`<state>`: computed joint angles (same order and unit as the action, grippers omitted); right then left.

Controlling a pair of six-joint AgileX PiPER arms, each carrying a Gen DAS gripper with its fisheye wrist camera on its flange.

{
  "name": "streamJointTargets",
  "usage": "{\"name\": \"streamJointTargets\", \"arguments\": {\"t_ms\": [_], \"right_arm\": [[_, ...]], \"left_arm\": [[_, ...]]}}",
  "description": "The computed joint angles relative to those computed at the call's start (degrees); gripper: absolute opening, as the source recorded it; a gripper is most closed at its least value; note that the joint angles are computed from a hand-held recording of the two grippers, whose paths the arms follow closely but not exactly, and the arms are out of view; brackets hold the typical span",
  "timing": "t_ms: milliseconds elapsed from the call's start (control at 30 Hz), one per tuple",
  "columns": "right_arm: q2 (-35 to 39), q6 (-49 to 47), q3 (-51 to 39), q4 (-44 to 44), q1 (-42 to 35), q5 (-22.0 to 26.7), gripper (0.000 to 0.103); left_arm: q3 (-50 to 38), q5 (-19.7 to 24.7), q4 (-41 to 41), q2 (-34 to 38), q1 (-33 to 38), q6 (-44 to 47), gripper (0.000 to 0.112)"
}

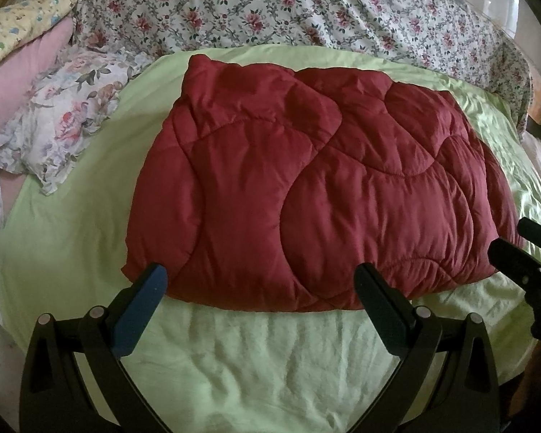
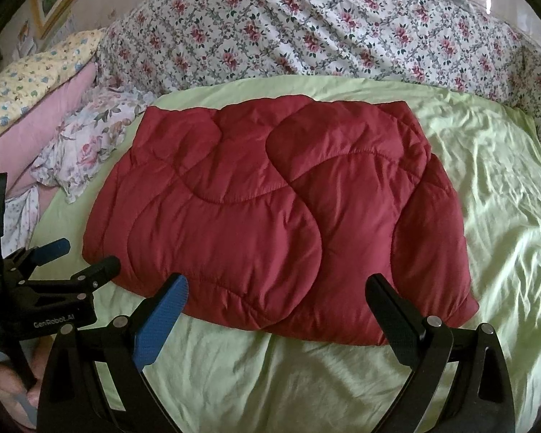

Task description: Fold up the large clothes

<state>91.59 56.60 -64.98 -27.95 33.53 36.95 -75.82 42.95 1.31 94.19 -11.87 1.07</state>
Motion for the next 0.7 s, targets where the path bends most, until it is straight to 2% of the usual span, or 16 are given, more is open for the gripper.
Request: {"name": "streamJointTargets", "arguments": {"t_ms": [700], "right_arm": [[-0.25,0.31,-0.16,-0.09,0.33,0.43,0.100]], "left_arm": [[0.37,-0.73,2.43,-0.24,-0.41,-2.80,0.103]]}}
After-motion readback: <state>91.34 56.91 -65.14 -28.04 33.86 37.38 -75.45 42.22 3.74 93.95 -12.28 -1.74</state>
